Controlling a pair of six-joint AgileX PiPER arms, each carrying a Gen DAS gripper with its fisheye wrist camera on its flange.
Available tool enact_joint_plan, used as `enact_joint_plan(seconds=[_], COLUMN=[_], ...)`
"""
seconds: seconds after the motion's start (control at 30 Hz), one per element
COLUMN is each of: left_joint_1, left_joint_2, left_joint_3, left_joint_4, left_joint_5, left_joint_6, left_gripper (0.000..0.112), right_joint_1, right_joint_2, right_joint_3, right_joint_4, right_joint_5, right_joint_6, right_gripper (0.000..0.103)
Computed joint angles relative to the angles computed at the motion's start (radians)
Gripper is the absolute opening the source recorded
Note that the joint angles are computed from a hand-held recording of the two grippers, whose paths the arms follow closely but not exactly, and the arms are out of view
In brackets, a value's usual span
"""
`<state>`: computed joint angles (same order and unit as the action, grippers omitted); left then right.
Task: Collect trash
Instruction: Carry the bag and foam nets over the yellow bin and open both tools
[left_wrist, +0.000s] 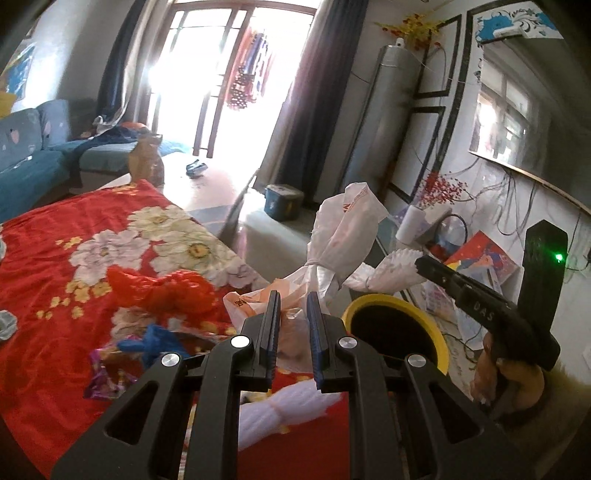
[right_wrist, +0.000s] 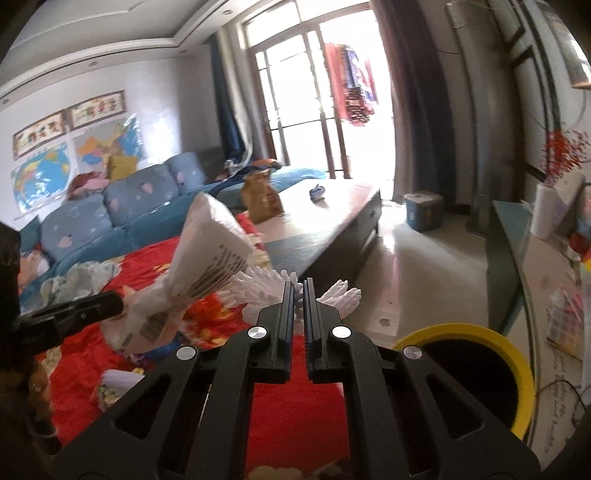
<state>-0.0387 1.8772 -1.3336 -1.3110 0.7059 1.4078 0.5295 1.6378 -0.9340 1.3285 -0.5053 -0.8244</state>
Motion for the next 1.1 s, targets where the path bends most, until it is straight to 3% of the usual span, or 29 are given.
enact_joint_plan(seconds=[0.5,1.1], left_joint_1=[-0.115,-0.301], left_joint_2=[0.037,0.129], left_joint_3=[-0.014,-0.077], left_joint_4=[0.049,0.244], left_joint_5=[-0.025,-0.111], left_joint_6=[-0.031,-0.179], left_gripper=[0.014,0.014], right_joint_1=[-0.093,-0.27], right_joint_2=[-0.085,-0.153], right_joint_3=[0.132,0.271], right_joint_4=[-0.004,-0.1], right_joint_5=[-0.034,0.071], right_joint_6=[0.107,0.313], right_gripper=[0.002,0.002])
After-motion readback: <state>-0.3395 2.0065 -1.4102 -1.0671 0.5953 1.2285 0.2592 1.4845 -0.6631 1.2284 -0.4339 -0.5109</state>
